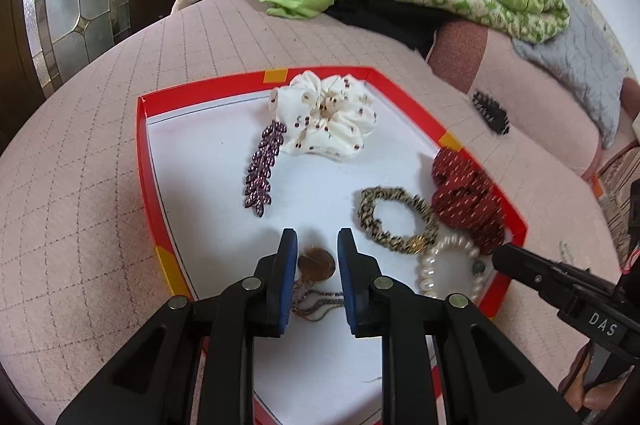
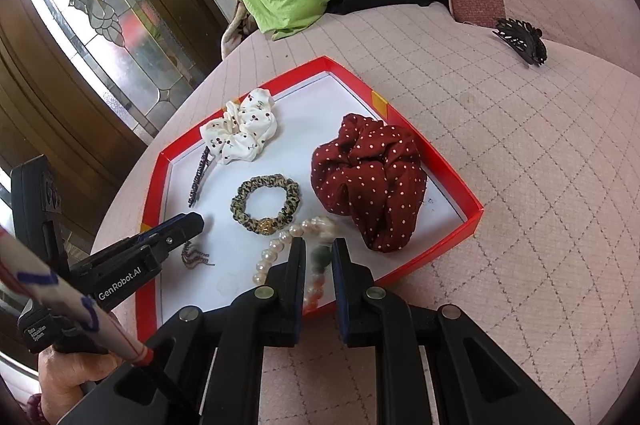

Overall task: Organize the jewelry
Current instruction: 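Open left tool to drop gold charm while right tool releases pearl bracelet, then move left tool toward jade bracelet while right tool moves toward black bracelet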

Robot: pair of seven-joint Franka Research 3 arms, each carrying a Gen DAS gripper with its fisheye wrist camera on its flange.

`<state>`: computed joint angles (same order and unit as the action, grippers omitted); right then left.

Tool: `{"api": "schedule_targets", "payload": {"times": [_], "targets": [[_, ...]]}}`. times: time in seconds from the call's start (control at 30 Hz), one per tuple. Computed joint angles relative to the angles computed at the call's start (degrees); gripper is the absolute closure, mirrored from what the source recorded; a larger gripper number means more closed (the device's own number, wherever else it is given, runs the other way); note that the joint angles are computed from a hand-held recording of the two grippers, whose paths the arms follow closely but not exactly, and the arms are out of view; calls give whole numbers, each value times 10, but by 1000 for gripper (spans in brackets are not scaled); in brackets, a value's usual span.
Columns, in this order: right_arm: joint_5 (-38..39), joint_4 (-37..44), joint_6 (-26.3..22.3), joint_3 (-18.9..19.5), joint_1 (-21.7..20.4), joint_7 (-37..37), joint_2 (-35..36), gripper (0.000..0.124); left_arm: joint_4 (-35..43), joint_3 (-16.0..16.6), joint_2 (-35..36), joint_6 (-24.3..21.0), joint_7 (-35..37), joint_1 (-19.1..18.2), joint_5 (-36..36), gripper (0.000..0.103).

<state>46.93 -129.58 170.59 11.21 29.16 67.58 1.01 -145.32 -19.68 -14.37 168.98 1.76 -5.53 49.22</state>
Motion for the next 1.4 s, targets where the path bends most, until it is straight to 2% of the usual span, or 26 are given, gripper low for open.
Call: {"api": "schedule_targets", "payload": {"times": [0.1,0.3,0.43,0.8,1.0,1.2,1.3,1.4], "targets": [[7,-4,8,1,2,-6,-9,104,-8,-10,-15,26,-42,24,31,77],[77,-9,13,-7,12,-61,-35,104,-7,-71,-48,72,-178,112,139,77],[112,-15,6,-17,18,-84,-54,104,15,-80,-38,62,-200,109,170,77],[125,-80,-26,-58,7,-71,-139,103,96,-52,36,17,-190,15,220,75],[112,-160,-46,-103,-19,-63,-234,103,150,-37,92,3,-151,-50,218,75],[46,-248,-59,-150,-94,-29,-327,102,203,-27,158,-7,-64,-125,162,74],[-16,-270,-73,-158,-164,18,-335,102,233,-25,192,-18,-25,-161,128,74],[-46,-274,-87,-181,-195,33,-326,102,268,-22,233,-20,13,-191,89,71]]}}
